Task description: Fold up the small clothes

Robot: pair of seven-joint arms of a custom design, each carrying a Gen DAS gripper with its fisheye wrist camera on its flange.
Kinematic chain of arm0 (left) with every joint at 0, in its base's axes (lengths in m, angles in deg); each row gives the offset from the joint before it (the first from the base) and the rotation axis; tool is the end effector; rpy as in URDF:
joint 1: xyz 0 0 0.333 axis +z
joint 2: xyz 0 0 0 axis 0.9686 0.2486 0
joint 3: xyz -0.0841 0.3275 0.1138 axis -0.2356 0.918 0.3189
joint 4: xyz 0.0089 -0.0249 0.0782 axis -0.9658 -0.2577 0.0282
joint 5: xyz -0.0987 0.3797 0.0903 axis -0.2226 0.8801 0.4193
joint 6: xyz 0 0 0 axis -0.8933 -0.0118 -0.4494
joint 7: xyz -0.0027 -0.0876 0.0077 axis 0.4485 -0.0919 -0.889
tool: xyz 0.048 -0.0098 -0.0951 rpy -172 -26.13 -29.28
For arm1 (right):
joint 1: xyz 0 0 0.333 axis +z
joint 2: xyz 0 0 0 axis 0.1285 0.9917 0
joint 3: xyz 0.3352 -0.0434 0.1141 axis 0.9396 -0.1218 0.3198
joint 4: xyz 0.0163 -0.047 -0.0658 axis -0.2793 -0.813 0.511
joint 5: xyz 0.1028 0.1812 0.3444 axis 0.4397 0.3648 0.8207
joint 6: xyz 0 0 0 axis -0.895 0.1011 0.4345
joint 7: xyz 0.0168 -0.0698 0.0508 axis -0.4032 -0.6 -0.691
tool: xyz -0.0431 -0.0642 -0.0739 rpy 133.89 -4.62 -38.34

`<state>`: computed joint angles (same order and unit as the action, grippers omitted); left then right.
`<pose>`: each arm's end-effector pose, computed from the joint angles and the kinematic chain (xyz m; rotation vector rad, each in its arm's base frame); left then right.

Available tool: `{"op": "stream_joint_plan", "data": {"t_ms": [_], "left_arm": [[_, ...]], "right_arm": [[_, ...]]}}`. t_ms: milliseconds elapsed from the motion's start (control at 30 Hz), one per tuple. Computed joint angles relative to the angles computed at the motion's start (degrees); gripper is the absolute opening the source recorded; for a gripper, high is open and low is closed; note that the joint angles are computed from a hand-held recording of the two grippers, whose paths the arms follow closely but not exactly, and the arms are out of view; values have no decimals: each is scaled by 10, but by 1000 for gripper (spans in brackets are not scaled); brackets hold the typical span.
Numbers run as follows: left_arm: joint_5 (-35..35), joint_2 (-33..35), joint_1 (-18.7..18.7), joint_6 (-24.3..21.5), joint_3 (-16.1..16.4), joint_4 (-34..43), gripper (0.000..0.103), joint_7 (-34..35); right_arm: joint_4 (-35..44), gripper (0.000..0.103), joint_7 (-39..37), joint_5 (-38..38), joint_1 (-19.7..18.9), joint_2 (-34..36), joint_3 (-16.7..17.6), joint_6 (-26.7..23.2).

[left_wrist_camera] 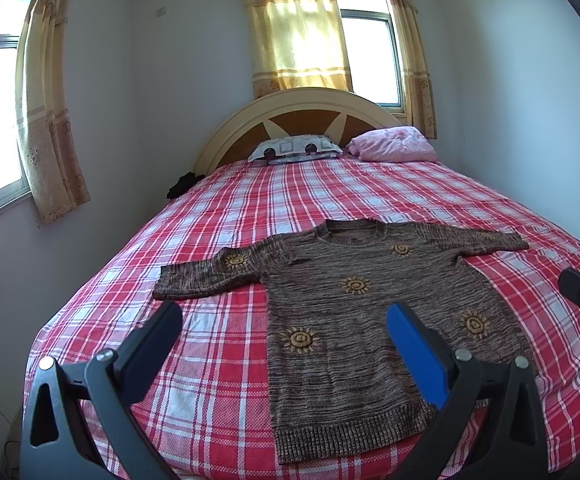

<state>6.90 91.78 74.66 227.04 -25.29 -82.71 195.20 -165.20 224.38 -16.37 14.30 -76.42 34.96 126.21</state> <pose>0.6955 -0.2226 0.6198 -0.9808 2.0287 -1.1993 0.5724 0.0970 0.5981 -1.2497 1.8417 -1.4475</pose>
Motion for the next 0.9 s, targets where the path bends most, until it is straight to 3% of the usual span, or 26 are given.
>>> {"op": "stream_joint_plan", "data": {"t_ms": [900], "left_arm": [[20, 7, -3, -4, 7, 6, 103, -28]], "right_arm": [[2, 102, -11, 12, 1, 6, -3, 5]]}}
